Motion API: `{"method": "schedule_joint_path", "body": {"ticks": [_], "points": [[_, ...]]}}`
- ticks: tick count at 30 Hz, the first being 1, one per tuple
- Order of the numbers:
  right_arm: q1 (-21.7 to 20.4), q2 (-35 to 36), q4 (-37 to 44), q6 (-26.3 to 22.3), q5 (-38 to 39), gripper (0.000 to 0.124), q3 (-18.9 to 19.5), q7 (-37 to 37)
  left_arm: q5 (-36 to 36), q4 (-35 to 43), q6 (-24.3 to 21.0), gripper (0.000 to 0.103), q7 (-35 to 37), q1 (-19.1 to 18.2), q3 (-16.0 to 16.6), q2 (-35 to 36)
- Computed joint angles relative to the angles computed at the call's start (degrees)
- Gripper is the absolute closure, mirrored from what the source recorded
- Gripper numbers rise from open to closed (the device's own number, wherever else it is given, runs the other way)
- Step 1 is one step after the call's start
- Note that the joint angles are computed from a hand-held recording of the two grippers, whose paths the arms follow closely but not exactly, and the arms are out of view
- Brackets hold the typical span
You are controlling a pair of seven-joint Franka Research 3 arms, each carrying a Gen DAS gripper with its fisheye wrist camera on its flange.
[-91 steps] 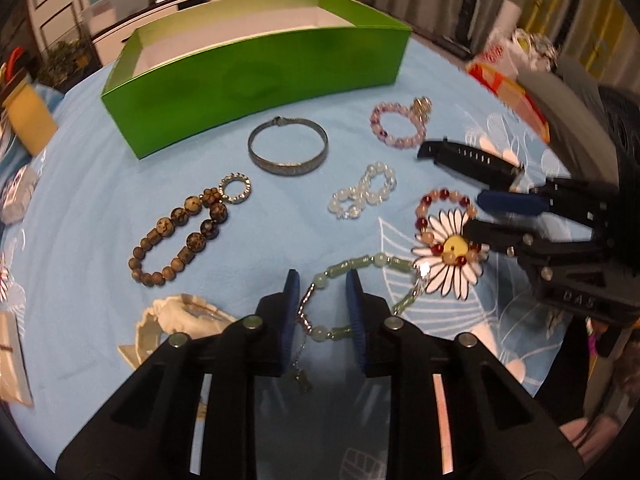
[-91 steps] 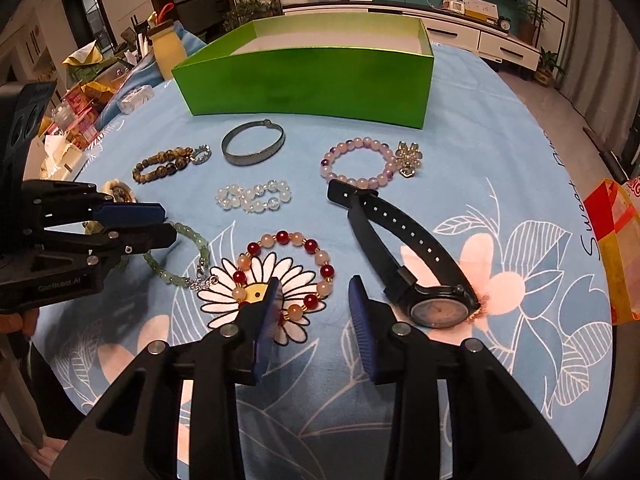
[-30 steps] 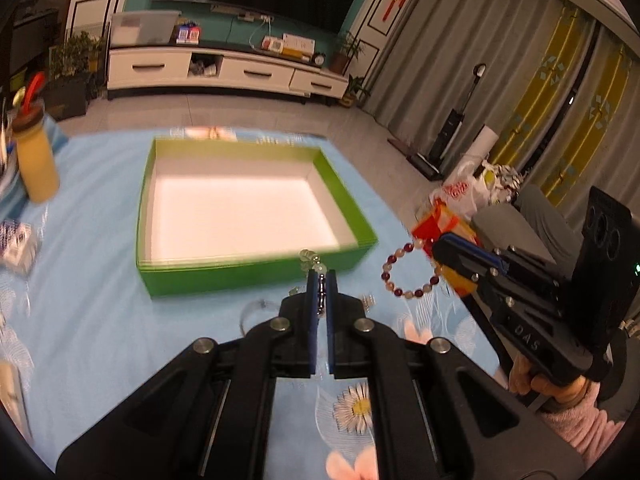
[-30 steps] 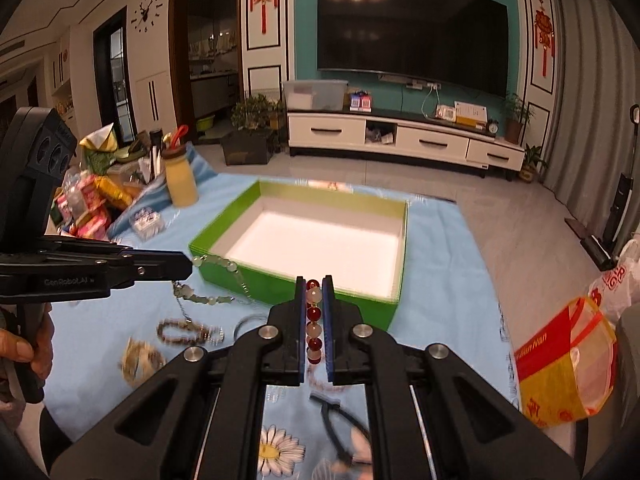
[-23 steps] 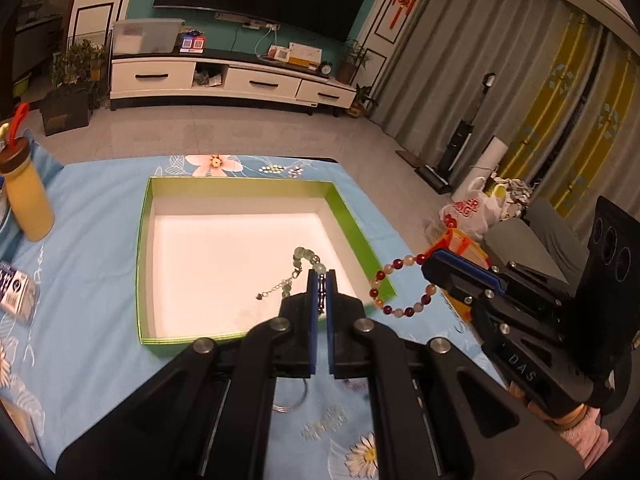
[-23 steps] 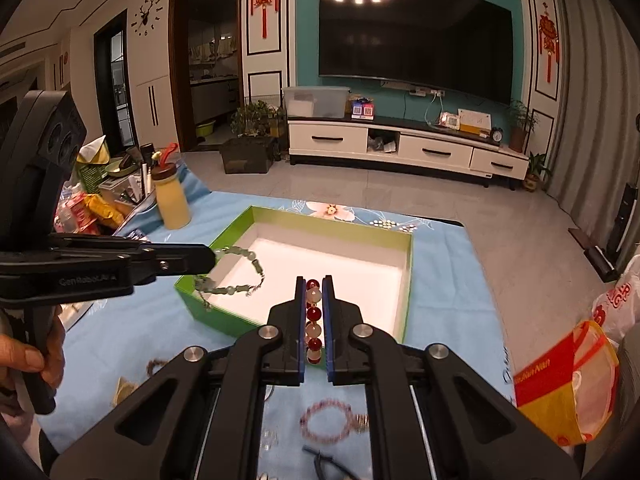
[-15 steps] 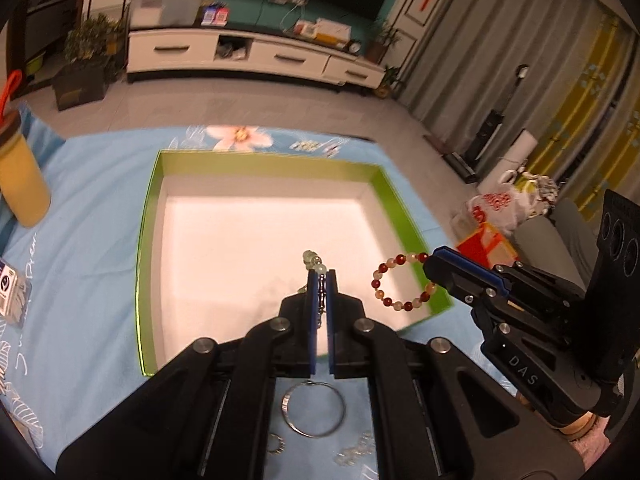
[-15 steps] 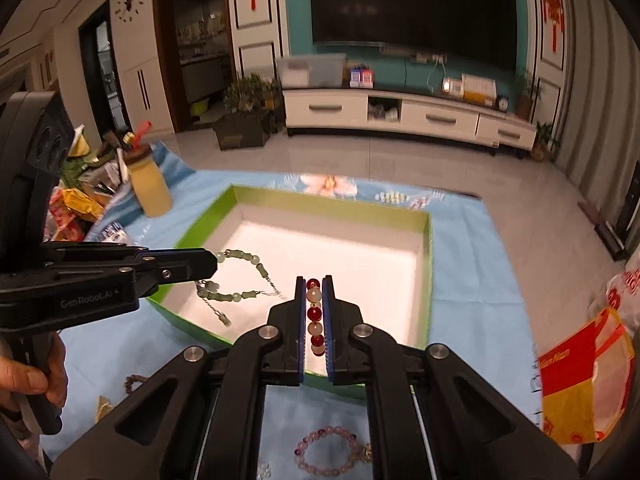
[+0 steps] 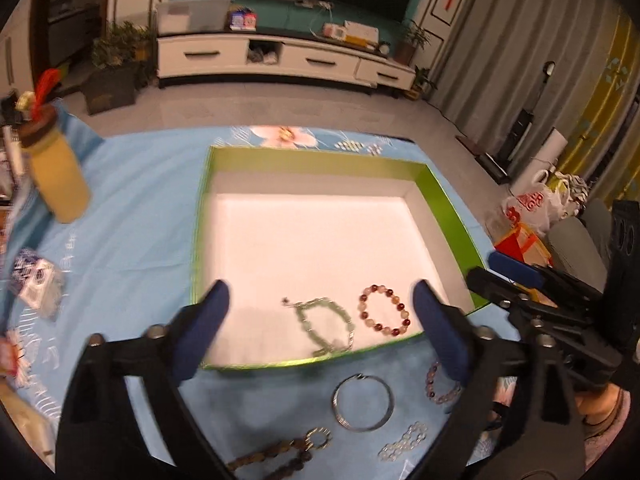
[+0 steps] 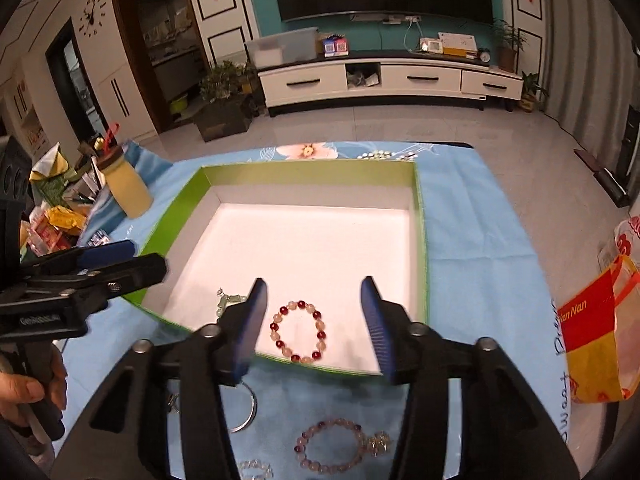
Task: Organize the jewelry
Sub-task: 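Withdraw both open tools from the green box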
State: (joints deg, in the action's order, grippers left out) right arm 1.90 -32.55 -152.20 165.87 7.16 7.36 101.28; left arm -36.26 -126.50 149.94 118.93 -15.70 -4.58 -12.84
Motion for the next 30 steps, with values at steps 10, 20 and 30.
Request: {"method": "schedule_joint_path", "body": {"ticks": [10, 20, 30], "points": [[0.6, -18.8, -9.6, -6.0, 1.0, 0.045, 1.5, 2.6, 4.1, -12.4, -0.6, 0.002, -2.1, 0.7, 4.6, -15.0], [3.2, -32.4, -14.3, -15.6, 0.8, 0.03, 2.5, 5.7, 10.4, -23.1, -3.9, 0.002, -8.3, 1.2, 9.0, -27.0], [7.7, -39.4, -18.8, -24.3, 2.4, 0.025, 1.9, 6.0, 15.6, -29.7, -10.2, 0.002, -11.4, 2.4, 11.6, -34.5]]}}
